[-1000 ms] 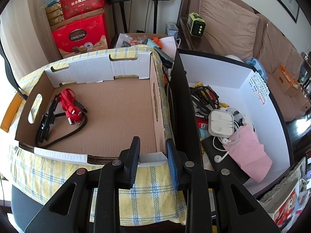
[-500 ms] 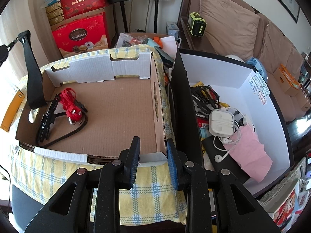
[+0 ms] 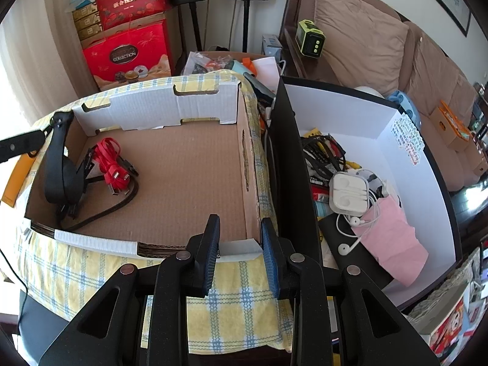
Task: Organize objects
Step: 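Open the left tool to release the strap in the tray, then reach the left tool to the white paper manuals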
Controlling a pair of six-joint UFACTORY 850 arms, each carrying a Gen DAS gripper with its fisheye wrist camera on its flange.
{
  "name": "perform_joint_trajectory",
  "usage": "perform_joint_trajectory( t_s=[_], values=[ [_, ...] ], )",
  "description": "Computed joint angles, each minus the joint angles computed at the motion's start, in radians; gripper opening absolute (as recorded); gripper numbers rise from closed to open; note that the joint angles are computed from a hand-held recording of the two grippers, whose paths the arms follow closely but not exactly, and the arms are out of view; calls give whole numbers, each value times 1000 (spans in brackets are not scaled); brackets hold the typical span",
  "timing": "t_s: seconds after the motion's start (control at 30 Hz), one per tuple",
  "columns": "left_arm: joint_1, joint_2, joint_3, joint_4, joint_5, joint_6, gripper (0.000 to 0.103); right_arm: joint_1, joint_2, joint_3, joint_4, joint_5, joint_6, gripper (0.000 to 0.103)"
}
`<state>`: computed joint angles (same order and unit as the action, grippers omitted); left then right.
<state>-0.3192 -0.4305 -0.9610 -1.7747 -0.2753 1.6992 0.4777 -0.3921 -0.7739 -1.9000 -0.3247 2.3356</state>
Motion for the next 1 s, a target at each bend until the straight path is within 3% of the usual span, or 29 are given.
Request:
perform_joint_trajectory(
  t_s=[0.13, 0.27, 0.57, 0.7, 0.87, 1.0],
  values=[
    [-3, -21, -5, 180, 35, -172, 8, 2, 0, -3, 8, 1, -9, 27],
    [33, 1, 23, 118, -35, -114, 34, 4, -4, -9, 15, 2, -15, 27],
    [115, 59, 65, 107, -78, -122, 40, 13, -10, -20, 24, 4, -29, 27],
    [140, 97, 106, 13, -58, -19, 51, 12, -11, -19, 19, 4, -26, 27],
    [163, 130, 157, -85, 10, 115, 52, 13, -11, -20, 24, 4, -30, 27],
    [198, 134, 196, -170, 20, 210, 52, 13, -11, -20, 24, 4, -29, 27]
  ],
)
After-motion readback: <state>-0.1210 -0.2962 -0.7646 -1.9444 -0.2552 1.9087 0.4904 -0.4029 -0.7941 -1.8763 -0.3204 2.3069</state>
